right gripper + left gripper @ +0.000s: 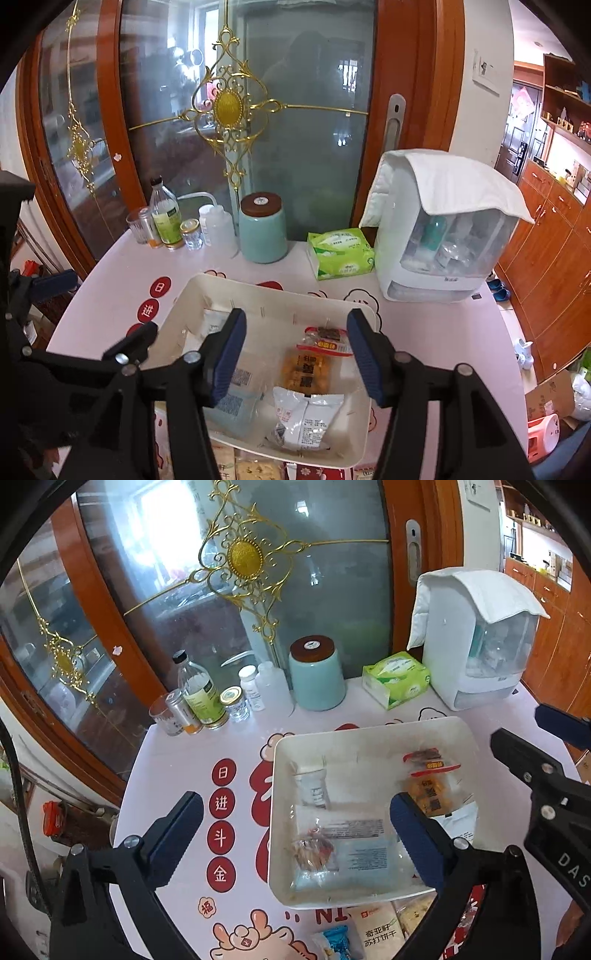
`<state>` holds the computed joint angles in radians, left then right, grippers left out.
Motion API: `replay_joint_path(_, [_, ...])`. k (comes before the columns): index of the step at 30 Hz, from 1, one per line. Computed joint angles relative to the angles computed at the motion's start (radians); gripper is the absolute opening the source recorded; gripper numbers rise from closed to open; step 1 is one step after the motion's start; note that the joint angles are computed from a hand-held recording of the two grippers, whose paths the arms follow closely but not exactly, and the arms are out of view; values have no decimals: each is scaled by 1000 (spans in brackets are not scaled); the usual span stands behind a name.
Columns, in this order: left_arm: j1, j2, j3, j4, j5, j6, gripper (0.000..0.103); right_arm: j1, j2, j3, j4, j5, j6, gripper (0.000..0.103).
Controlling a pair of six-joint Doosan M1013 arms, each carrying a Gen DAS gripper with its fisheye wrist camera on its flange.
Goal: Organize snacks
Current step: 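Lower the nut bag and seaweed pack into the tray and open both tools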
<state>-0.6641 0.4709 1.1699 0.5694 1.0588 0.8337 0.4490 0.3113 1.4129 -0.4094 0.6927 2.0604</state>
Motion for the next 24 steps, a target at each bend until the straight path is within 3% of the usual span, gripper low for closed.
replay_joint_path(9, [-4, -35, 41, -11, -16, -44, 101, -11, -31, 43, 33, 8, -18, 59])
replay_joint_path(24, [-84, -124, 159, 34, -45, -74, 101, -19, -132, 166, 82, 5, -33, 59])
